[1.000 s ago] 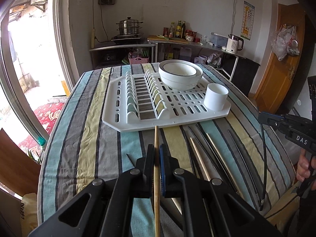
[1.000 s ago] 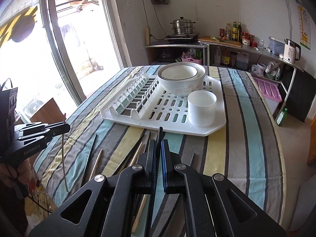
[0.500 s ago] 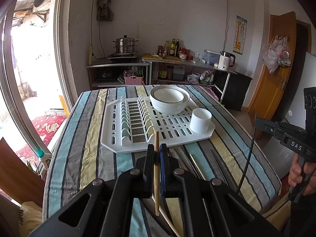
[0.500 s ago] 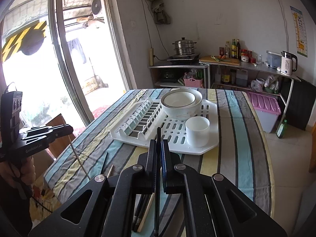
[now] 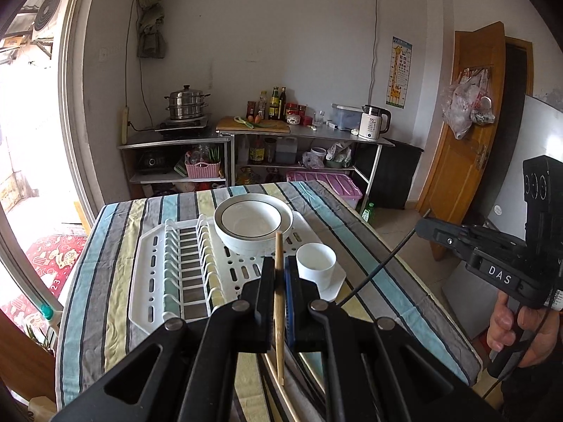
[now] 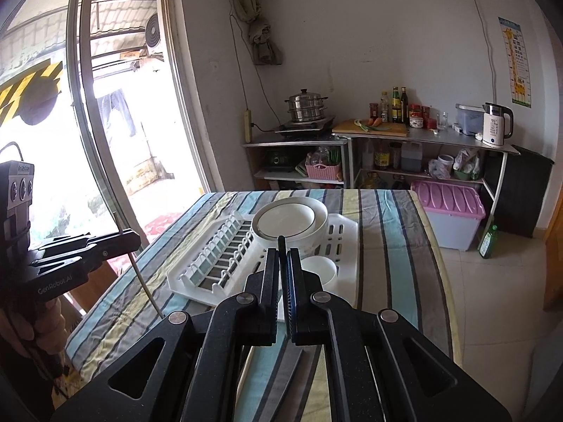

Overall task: Organize utensils
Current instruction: 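Lift both held chopsticks and carry them over the white cup on the rack, then lower the wooden chopstick into the cup with the left tool while the right tool drops the black one in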

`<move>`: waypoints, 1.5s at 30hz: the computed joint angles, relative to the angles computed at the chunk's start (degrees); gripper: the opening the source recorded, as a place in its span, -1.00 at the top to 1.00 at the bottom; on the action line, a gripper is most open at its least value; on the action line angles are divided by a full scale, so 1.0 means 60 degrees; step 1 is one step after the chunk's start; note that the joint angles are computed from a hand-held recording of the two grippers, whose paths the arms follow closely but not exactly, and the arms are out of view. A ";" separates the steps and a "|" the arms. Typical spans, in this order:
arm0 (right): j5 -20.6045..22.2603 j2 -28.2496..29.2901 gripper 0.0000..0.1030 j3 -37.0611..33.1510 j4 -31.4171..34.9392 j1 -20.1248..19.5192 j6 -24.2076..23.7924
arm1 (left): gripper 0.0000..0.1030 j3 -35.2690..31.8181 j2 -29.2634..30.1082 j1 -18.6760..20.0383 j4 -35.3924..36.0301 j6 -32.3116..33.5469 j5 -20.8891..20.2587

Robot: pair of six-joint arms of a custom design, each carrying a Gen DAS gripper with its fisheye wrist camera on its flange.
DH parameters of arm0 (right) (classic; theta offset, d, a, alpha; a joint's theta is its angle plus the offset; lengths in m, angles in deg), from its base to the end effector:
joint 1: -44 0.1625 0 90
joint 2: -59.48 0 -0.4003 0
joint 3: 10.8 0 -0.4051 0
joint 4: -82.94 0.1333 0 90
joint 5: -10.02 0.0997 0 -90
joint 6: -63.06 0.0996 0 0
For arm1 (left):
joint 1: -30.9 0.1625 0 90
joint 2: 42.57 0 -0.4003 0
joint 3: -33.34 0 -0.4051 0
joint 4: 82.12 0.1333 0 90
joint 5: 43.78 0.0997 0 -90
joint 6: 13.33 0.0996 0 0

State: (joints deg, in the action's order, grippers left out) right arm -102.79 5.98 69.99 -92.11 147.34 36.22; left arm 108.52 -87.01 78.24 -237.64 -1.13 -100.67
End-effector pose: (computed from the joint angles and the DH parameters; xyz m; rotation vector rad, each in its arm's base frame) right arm 0.2603 -0.6874 0.3339 0.5651 -2.3110 1.2391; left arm -0.3793 -0.6886 0.2241 0.9734 2.3958 -0.9792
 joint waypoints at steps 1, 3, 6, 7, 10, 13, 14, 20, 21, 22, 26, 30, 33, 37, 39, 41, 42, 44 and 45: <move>-0.0001 0.0055 0.92 -0.0156 0.0046 -0.0010 -0.0033 | 0.89 -0.0313 0.0202 0.0006 0.0085 0.0009 -0.0107; -0.0018 0.0141 0.92 -0.0429 0.0137 -0.0022 -0.0067 | 0.89 -0.0891 0.0578 0.0019 0.0176 0.0084 -0.0211; 0.0005 0.0261 0.92 -0.0848 0.0276 -0.0040 -0.0094 | 0.89 -0.1792 0.1117 0.0061 0.0439 0.0044 -0.0406; 0.0033 0.0287 0.92 -0.0968 0.0328 -0.0047 -0.0089 | 0.89 -0.2134 0.1335 0.0061 0.0509 0.0069 -0.0429; 0.0097 0.0451 0.92 -0.1415 0.0521 -0.0041 -0.0127 | 0.89 -0.2995 0.1871 0.0082 0.0800 0.0081 -0.0577; 0.0105 0.0668 0.92 -0.1941 0.0687 -0.0012 -0.0252 | 0.89 -0.3842 0.2391 0.0120 0.1135 0.0081 -0.0679; 0.0136 0.0738 0.92 -0.2111 0.0748 -0.0012 -0.0263 | 0.89 -0.4080 0.2542 0.0126 0.1198 0.0120 -0.0678; 0.0209 0.1250 0.92 -0.3097 0.1052 -0.0009 -0.0303 | 0.89 -0.5420 0.3319 0.0285 0.1636 0.0049 -0.0994; 0.0221 0.1338 0.92 -0.3265 0.1099 -0.0021 -0.0317 | 0.89 -0.5648 0.3447 0.0313 0.1749 0.0040 -0.1066; 0.0252 0.1407 0.92 -0.3391 0.1148 -0.0033 -0.0314 | 0.89 -0.5857 0.3568 0.0337 0.1839 0.0044 -0.1095; 0.0313 0.1706 0.92 -0.3880 0.1434 -0.0122 -0.0257 | 0.89 -0.6722 0.4099 0.0468 0.2263 -0.0085 -0.1319; 0.0316 0.1895 0.92 -0.4099 0.1700 -0.0264 -0.0123 | 0.89 -0.7481 0.4604 0.0569 0.2697 -0.0207 -0.1436; 0.0304 0.1997 0.92 -0.4199 0.1899 -0.0370 -0.0017 | 0.89 -0.7983 0.4948 0.0659 0.3089 -0.0321 -0.1453; 0.0298 0.2131 0.92 -0.4344 0.2157 -0.0508 0.0125 | 0.89 -0.8409 0.5289 0.0742 0.3494 -0.0437 -0.1427; 0.0306 0.2190 0.92 -0.4418 0.2268 -0.0570 0.0190 | 0.89 -0.8588 0.5436 0.0785 0.3651 -0.0472 -0.1411; 0.0301 0.2260 0.92 -0.4534 0.2382 -0.0615 0.0255 | 0.89 -0.8747 0.5555 0.0820 0.3823 -0.0529 -0.1387; 0.0295 0.2294 0.92 -0.4584 0.2415 -0.0638 0.0281 | 0.89 -0.8826 0.5614 0.0835 0.3891 -0.0540 -0.1375; 0.0322 0.2351 0.92 -0.4680 0.2476 -0.0679 0.0350 | 0.89 -0.8988 0.5730 0.0869 0.4009 -0.0553 -0.1324; 0.0330 0.2369 0.92 -0.4701 0.2440 -0.0693 0.0332 | 0.89 -0.9110 0.5802 0.0891 0.4106 -0.0582 -0.1322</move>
State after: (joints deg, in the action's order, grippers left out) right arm -100.81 20.19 41.79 -77.47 143.18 38.22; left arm 53.86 -52.20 83.59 -213.00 -4.63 -108.60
